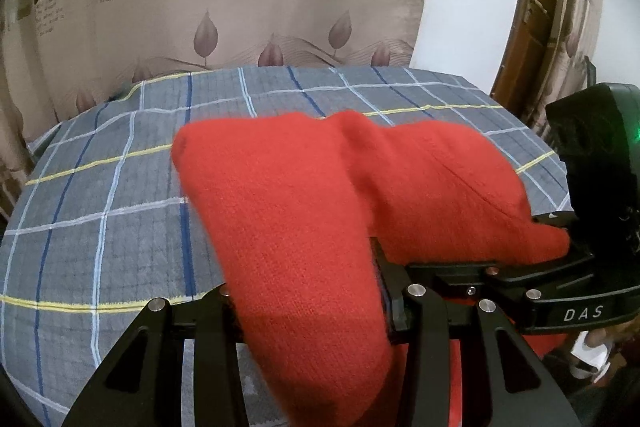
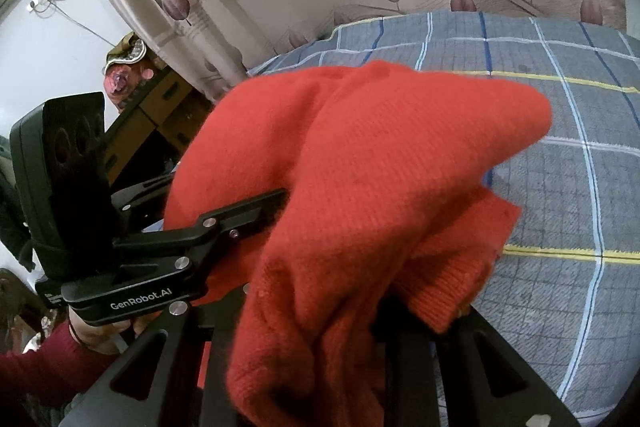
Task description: Fold small clothes
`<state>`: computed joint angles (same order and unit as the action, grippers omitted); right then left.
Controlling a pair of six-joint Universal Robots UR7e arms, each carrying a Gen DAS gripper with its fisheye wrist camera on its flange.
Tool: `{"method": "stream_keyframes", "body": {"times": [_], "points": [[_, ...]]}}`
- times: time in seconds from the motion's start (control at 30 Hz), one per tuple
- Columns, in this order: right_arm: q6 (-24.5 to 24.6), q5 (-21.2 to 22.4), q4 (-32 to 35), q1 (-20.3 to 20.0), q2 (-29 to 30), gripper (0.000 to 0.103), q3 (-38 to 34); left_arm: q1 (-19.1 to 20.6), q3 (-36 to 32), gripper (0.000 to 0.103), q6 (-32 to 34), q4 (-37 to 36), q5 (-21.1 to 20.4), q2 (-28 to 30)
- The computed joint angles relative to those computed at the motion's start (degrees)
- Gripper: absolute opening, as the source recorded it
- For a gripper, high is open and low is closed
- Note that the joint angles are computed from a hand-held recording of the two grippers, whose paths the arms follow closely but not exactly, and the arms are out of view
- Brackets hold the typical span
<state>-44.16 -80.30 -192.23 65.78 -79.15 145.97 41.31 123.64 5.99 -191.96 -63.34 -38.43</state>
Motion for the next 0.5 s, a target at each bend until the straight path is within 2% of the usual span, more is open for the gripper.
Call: {"method": "stream_keyframes", "body": {"times": [0.2,0.5], "points": [[-0.2,1.9,-1.8,-0.1,0.4,0.021,0.2,-0.1,-0.4,0.043,1.9,-1.2,0.6,-0.2],[0.5,1.0,-3.1,-0.9,4.0,0.021,-1.4,1.5,-1.8,0.043,3.3,-1.3,1.3,2.4]]}}
